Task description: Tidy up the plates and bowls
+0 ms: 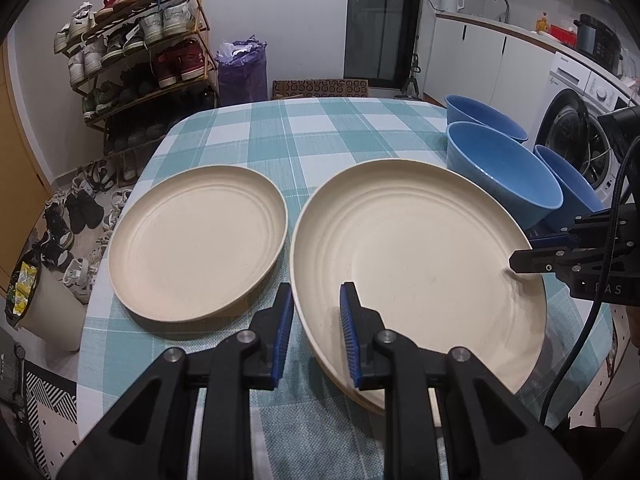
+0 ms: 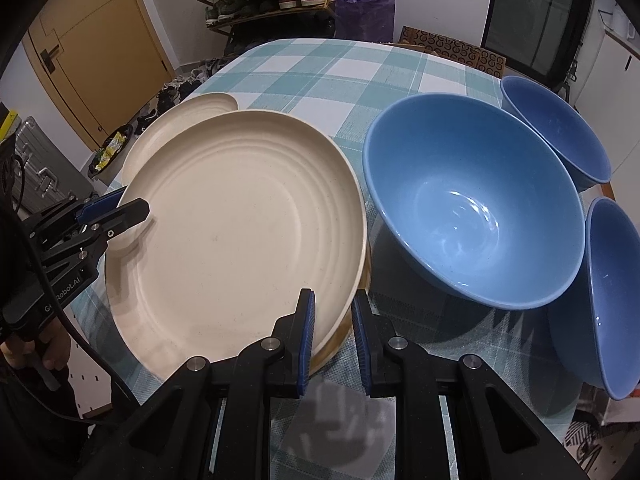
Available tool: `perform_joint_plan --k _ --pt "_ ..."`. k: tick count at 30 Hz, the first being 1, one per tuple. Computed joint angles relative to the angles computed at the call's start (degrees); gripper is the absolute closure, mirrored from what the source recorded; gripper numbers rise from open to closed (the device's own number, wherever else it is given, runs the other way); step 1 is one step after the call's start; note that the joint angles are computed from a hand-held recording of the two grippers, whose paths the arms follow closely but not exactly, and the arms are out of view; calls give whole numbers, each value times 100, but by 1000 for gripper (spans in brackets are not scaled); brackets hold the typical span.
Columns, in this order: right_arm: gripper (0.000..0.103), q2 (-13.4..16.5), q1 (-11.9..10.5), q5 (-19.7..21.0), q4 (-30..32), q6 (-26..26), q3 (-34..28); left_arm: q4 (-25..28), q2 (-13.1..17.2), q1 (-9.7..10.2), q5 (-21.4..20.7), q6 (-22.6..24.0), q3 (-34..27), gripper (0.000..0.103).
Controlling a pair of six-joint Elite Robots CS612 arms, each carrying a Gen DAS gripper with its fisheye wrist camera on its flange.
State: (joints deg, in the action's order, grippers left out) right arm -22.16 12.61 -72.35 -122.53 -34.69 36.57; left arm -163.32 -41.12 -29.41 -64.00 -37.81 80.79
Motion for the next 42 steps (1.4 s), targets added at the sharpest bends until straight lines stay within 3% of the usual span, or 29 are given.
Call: perform_joint_plan --k 28,42 --pt "84 202 115 -480 93 2 -271 454 197 28 -117 4 -241 82" --pt "84 157 143 -727 -126 -101 -131 571 233 0 -73 67 -292 80"
